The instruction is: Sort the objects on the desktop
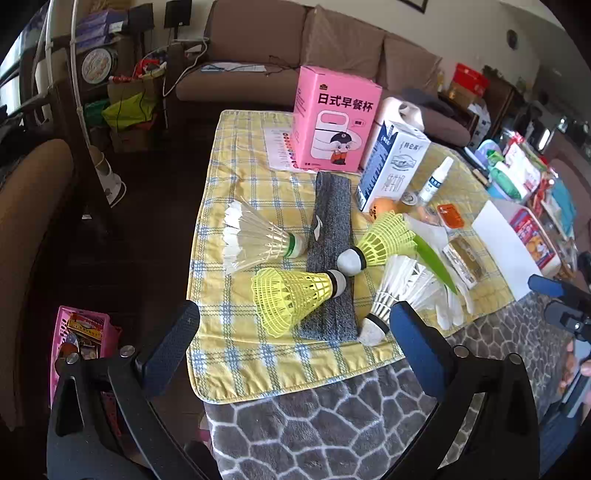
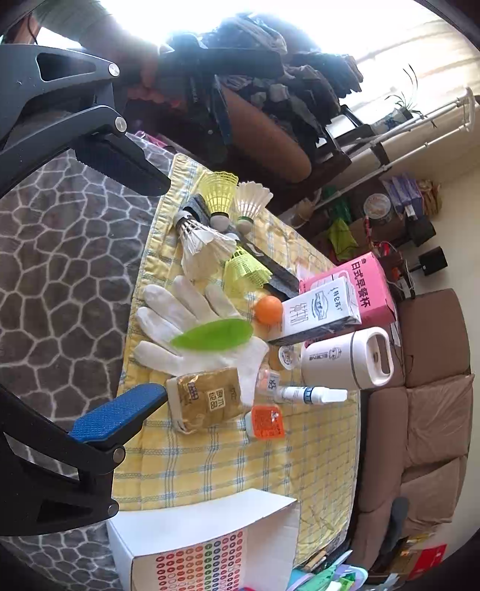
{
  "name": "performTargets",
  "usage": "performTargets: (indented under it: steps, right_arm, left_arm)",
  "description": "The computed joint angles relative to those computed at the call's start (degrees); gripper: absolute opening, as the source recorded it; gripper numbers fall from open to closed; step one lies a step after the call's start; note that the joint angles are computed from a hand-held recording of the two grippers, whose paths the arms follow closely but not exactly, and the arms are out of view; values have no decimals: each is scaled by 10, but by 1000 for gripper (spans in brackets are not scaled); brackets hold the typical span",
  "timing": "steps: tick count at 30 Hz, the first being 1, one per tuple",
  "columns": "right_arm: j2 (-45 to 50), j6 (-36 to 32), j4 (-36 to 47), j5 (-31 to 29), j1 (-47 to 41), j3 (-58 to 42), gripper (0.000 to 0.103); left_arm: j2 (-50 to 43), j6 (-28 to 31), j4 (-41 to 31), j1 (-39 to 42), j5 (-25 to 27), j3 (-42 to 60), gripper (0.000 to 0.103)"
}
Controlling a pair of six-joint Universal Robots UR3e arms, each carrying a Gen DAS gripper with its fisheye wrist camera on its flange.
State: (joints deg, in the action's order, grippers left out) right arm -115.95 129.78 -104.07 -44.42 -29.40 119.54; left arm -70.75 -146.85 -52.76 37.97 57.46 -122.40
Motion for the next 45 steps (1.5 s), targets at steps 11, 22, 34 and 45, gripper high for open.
performTargets:
  steps: [11, 22, 34, 45]
  right_arm:
    - [121, 111, -201, -9, 117, 5, 100]
    - [304, 214, -302, -47, 222, -145, 77]
    - [491, 208, -194, -124, 310, -356, 31]
    - [409, 191, -229, -63, 282, -257, 9]
  left_arm:
    - [-84, -12, 32, 13, -18, 23, 101]
    - [-134, -12, 74, -26, 6, 39, 87]
    - [-166, 7, 32, -35, 8, 63, 40]
    - [-136, 25, -14, -5, -55, 52, 8]
